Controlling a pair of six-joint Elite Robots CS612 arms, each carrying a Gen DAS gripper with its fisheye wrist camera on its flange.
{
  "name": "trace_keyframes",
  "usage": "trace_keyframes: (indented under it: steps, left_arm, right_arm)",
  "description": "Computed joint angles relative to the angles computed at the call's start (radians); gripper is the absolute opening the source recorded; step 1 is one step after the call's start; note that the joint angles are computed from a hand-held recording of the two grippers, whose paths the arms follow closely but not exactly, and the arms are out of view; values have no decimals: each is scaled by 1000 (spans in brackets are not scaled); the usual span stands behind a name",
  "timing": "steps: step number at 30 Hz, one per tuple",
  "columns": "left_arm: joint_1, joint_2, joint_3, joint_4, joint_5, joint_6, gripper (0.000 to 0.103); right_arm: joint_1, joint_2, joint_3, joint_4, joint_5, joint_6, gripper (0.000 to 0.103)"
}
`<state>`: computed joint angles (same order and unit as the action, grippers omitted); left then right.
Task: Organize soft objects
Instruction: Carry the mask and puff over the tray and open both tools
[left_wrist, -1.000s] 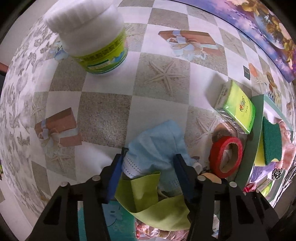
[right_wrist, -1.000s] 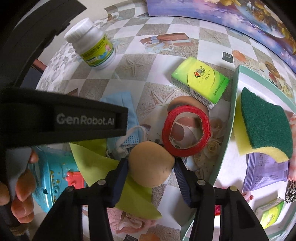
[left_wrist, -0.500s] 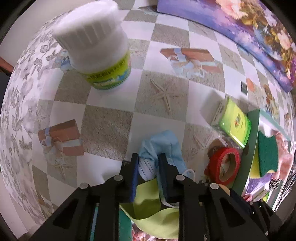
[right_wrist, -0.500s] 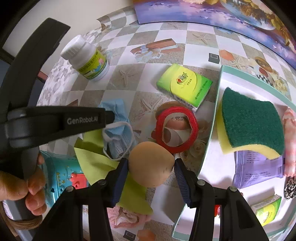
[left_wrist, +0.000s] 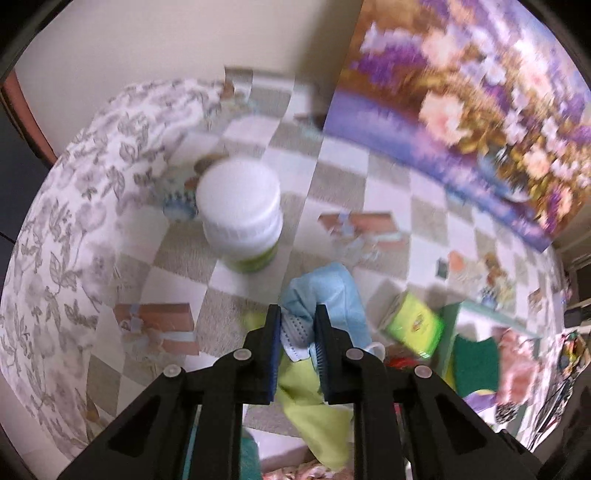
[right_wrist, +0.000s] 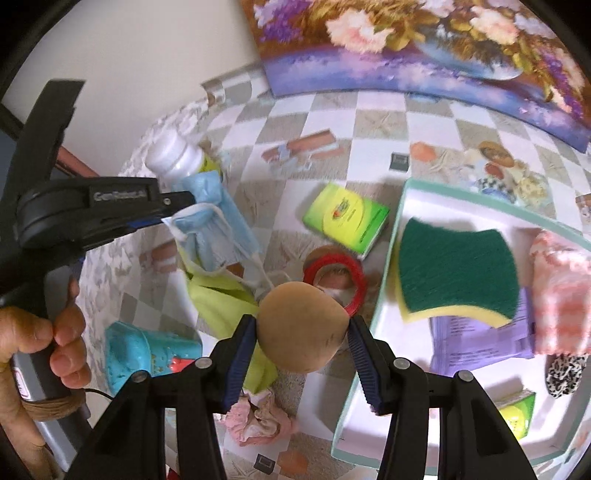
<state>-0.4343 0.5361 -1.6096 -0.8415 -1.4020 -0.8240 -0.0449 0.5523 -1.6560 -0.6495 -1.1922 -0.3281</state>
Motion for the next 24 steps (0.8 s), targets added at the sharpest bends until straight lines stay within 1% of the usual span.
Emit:
trace_keyframes:
  steps: [3, 6, 10, 13, 15, 19, 24]
  left_arm:
    - [-11, -9, -13, -25, 34, -15, 18]
    - [-14, -19, -26, -59, 59, -14, 18]
    - [-27, -27, -58, -98, 58, -21, 18]
    - [-44, -40, -68, -97, 66, -14, 18]
    - [-55, -43, -78, -93, 63, -32, 18]
    - [-78, -35, -96, -109, 45, -67, 18]
    - [-115, -5, -106, -129, 14, -132, 18]
  right_arm:
    - [-11, -4, -15, -16, 23, 22, 54]
    - [-19, -7, -22, -40, 31, 45, 54]
    - [-30, -11, -33, -66, 47, 54, 54]
    - [-38, -13, -39, -78, 54, 63, 54]
    - [-47, -14, -42, -87, 52, 75, 54]
    - [-66, -12, -50, -108, 16, 108, 54]
    - [-97, -8, -61, -112, -74, 141, 54]
